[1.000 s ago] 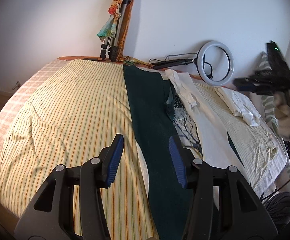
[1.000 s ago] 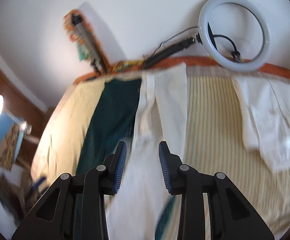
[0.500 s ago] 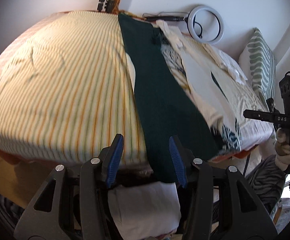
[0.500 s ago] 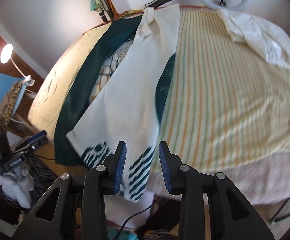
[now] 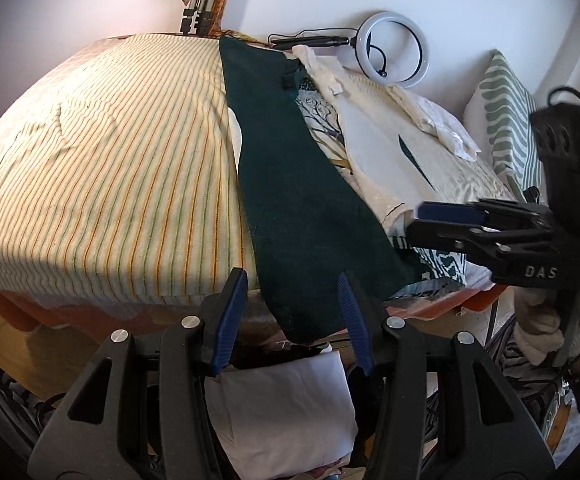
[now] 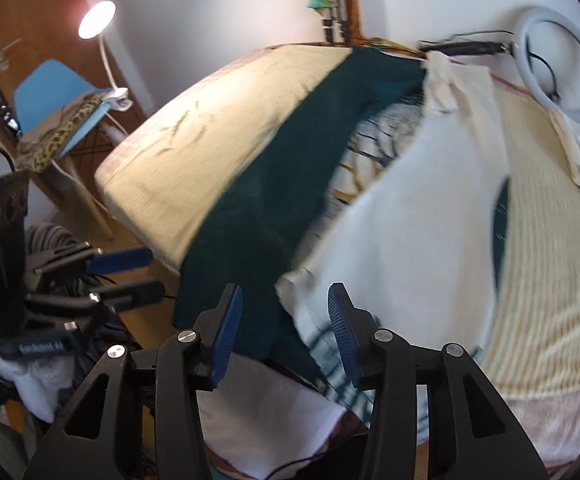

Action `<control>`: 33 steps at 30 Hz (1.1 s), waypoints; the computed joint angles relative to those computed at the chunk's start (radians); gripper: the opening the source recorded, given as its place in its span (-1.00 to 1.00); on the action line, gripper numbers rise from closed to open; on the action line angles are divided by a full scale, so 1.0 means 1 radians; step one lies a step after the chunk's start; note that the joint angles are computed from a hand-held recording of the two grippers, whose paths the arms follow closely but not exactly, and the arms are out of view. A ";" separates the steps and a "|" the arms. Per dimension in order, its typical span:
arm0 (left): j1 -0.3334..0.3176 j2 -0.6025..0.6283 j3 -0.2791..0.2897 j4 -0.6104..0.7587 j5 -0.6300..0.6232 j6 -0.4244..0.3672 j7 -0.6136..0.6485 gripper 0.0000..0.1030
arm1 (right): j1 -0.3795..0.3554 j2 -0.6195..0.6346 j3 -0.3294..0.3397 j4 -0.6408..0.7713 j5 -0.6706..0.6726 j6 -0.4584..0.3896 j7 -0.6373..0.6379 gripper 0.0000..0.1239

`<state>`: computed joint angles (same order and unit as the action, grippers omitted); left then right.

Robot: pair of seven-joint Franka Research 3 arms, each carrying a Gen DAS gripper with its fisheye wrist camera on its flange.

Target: Fold small clothes

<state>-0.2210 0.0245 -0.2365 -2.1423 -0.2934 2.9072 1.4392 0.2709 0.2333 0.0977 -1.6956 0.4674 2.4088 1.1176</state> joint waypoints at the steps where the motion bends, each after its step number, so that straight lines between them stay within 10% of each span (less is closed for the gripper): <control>1: 0.001 -0.005 0.000 -0.007 -0.005 0.006 0.005 -0.05 | -0.011 0.011 0.007 0.020 0.036 -0.022 -0.018 -0.30; 13: -0.052 0.035 -0.035 0.020 -0.073 0.059 0.167 -0.05 | -0.049 0.295 0.017 0.412 0.075 -0.347 0.214 -0.37; 22: -0.225 0.165 0.149 0.169 0.816 0.005 -0.496 -0.07 | -0.102 0.167 0.023 0.237 0.205 -0.216 0.167 -0.37; 24: -0.214 0.171 0.146 0.180 0.859 -0.002 -0.552 -0.87 | -0.097 0.144 0.010 0.205 0.192 -0.179 0.170 -0.37; 33: 0.087 0.091 -0.136 0.062 0.280 0.176 -0.207 -0.99 | -0.109 0.249 0.012 0.322 0.162 -0.296 0.207 -0.50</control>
<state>-0.1344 0.1154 -0.3722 -2.0802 -0.0139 3.0831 1.2318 0.1620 0.4828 0.1097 -1.3736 0.6296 2.1126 1.3246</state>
